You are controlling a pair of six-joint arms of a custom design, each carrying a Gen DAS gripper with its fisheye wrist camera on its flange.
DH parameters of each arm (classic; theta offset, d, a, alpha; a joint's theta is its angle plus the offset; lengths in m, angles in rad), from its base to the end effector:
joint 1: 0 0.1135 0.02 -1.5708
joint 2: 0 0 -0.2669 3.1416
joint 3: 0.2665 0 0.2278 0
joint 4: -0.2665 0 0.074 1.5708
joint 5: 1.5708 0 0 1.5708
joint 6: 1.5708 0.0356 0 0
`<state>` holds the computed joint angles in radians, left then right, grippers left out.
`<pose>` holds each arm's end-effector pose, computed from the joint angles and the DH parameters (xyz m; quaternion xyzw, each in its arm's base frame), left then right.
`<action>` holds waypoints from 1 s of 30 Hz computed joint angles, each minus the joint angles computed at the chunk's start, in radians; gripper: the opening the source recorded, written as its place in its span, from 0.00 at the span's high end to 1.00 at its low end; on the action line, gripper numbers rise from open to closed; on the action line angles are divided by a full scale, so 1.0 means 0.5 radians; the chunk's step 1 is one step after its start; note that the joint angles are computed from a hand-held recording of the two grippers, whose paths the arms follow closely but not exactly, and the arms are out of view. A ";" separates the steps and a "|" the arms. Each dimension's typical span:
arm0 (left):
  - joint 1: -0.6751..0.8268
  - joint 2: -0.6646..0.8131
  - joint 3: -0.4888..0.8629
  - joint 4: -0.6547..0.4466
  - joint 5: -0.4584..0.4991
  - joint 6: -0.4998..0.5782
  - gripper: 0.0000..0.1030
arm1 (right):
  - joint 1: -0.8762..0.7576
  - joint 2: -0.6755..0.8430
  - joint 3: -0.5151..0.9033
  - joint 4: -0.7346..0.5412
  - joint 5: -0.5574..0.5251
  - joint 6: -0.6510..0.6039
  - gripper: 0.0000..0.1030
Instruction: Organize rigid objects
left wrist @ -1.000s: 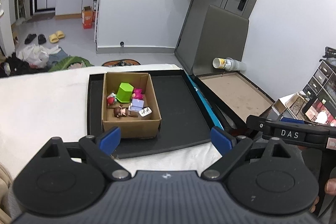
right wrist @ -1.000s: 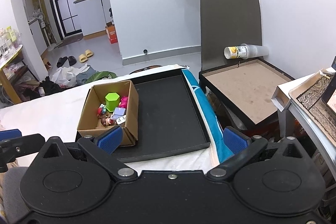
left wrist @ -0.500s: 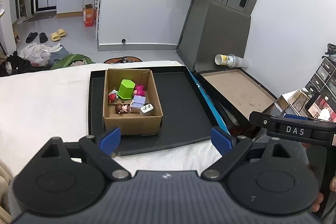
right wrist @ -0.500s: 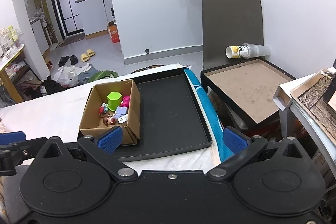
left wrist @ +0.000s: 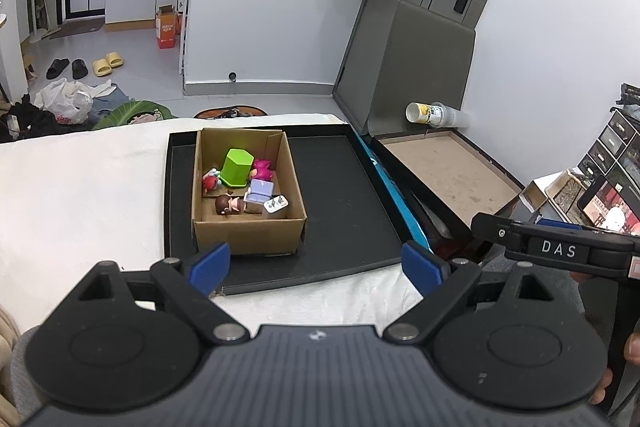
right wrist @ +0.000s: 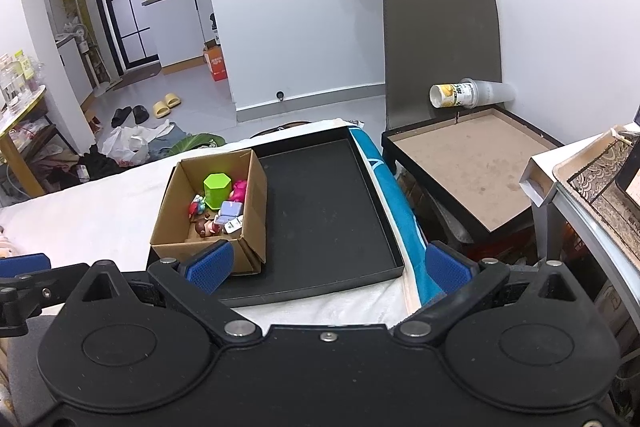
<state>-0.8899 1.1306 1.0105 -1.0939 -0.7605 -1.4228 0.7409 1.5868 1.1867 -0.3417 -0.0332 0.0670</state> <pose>0.1239 -0.1139 0.2947 -0.3042 0.8642 -0.0037 0.4007 0.2433 0.2242 0.2760 -0.3089 0.8615 0.1722 0.3643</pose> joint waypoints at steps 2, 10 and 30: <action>0.000 -0.002 -0.002 -0.004 0.002 -0.005 0.11 | 0.000 0.000 0.000 0.000 -0.002 0.003 0.00; 0.003 0.005 -0.007 -0.003 0.012 -0.010 0.11 | 0.006 -0.007 0.000 -0.010 0.004 0.010 0.00; -0.032 0.005 -0.021 0.025 -0.009 0.012 0.11 | 0.013 -0.001 -0.017 -0.004 0.002 0.029 0.00</action>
